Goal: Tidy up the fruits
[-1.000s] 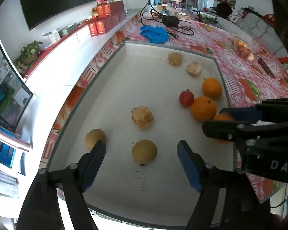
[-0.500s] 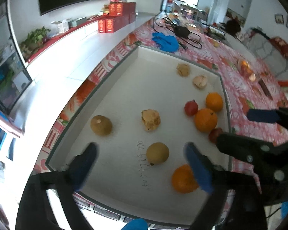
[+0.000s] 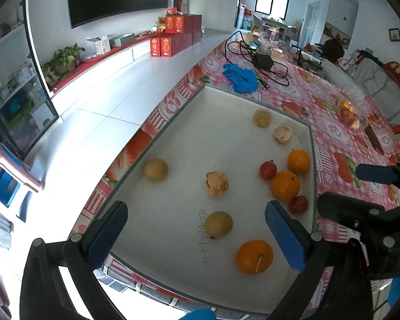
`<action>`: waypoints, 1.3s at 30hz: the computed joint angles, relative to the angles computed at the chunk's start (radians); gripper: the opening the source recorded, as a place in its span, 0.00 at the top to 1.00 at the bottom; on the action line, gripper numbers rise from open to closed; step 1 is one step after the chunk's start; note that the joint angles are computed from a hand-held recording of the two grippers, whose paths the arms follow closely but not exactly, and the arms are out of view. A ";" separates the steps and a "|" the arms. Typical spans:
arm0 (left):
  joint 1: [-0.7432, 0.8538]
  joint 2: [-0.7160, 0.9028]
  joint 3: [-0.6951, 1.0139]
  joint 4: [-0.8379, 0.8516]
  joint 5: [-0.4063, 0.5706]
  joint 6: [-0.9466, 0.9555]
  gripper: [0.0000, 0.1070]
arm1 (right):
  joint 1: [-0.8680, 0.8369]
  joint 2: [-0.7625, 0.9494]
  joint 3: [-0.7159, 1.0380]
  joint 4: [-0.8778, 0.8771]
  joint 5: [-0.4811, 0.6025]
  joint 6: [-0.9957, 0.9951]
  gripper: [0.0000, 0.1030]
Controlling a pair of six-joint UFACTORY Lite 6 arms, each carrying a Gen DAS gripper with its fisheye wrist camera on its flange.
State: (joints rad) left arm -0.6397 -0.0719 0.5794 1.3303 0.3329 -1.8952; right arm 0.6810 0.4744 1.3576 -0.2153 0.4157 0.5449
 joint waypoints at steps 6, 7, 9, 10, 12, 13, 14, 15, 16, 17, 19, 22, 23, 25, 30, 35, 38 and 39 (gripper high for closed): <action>-0.040 0.003 0.018 -0.090 0.046 0.094 0.04 | 0.005 -0.008 -0.006 -0.010 0.005 0.008 0.04; -0.060 0.011 0.026 -0.095 0.071 0.100 0.04 | 0.006 -0.006 -0.005 -0.012 0.006 0.009 0.04; -0.090 0.020 0.035 -0.094 0.111 0.103 0.04 | 0.007 -0.004 -0.003 -0.011 0.008 0.007 0.04; -0.097 0.024 0.037 -0.091 0.122 0.101 0.04 | 0.010 -0.003 -0.002 -0.017 0.010 0.011 0.04; -0.118 0.037 0.047 -0.096 0.151 0.105 0.04 | 0.015 0.003 0.003 -0.027 0.017 0.018 0.04; -0.121 0.041 0.050 -0.100 0.151 0.112 0.04 | 0.017 0.005 0.004 -0.031 0.018 0.021 0.04; -0.123 0.047 0.055 -0.108 0.148 0.122 0.04 | 0.018 0.008 0.006 -0.033 0.021 0.020 0.04; -0.123 0.049 0.056 -0.115 0.147 0.131 0.04 | 0.021 0.010 0.009 -0.040 0.024 0.025 0.04; -0.123 0.051 0.058 -0.120 0.146 0.137 0.04 | 0.023 0.014 0.012 -0.048 0.028 0.032 0.04; -0.127 0.055 0.061 -0.122 0.149 0.139 0.04 | 0.025 0.017 0.016 -0.055 0.032 0.037 0.04; -0.131 0.058 0.062 -0.124 0.153 0.142 0.04 | 0.028 0.021 0.021 -0.066 0.038 0.046 0.04; -0.134 0.062 0.065 -0.133 0.147 0.157 0.04 | 0.028 0.030 0.029 -0.069 0.044 0.047 0.04; -0.134 0.063 0.065 -0.136 0.143 0.162 0.04 | 0.028 0.032 0.030 -0.070 0.046 0.047 0.04; -0.138 0.067 0.066 -0.137 0.142 0.163 0.04 | 0.029 0.038 0.036 -0.071 0.051 0.047 0.04; -0.142 0.079 0.069 -0.145 0.131 0.175 0.04 | 0.033 0.048 0.043 -0.081 0.059 0.054 0.04; -0.146 0.074 0.060 -0.131 0.124 0.158 0.04 | 0.042 0.058 0.049 -0.091 0.062 0.060 0.04; -0.158 0.070 0.053 -0.118 0.121 0.153 0.04 | 0.048 0.063 0.053 -0.098 0.064 0.065 0.04; -0.162 0.073 0.054 -0.118 0.124 0.152 0.04 | 0.050 0.064 0.055 -0.101 0.066 0.067 0.04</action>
